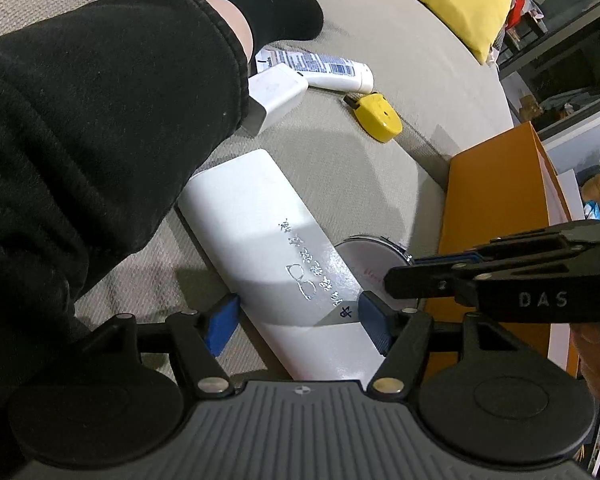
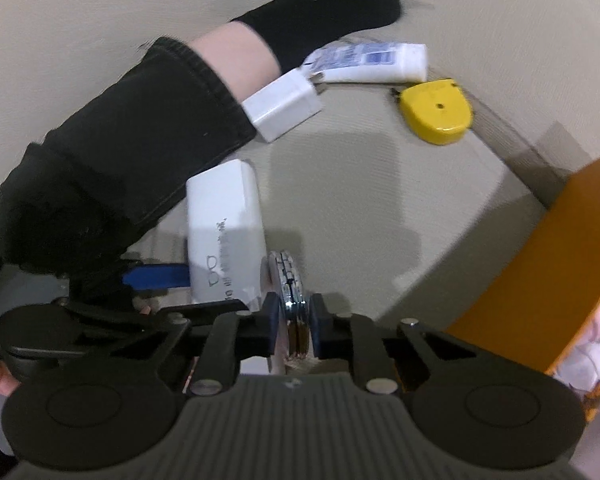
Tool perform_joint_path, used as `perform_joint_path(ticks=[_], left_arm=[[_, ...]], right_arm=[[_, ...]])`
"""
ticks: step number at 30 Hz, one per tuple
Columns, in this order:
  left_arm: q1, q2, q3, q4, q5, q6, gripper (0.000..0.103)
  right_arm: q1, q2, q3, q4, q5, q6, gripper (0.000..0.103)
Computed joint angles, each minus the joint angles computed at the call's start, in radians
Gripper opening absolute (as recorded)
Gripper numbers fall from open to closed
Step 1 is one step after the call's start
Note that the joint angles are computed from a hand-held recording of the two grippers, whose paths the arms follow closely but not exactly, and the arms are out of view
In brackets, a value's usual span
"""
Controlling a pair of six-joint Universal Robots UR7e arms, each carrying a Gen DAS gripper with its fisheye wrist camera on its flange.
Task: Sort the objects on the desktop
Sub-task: 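Grasp the white box with the left gripper while the right grasps the round mirror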
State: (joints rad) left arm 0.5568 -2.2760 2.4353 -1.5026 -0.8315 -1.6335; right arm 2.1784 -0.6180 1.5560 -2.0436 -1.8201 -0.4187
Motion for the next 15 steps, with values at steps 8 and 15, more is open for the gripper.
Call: perform_joint_path(ticks=[8,15], left_arm=[[-0.014,-0.024,0.001,0.03,-0.004,-0.002,0.073],[0.008,-0.014,0.022,-0.026,0.015,0.003,0.077]], right_arm=[[-0.011,0.019,0.044,-0.084,0.057,0.011,0.018],[-0.001,-0.014,0.066,-0.153,0.027,-0.014,0.014]])
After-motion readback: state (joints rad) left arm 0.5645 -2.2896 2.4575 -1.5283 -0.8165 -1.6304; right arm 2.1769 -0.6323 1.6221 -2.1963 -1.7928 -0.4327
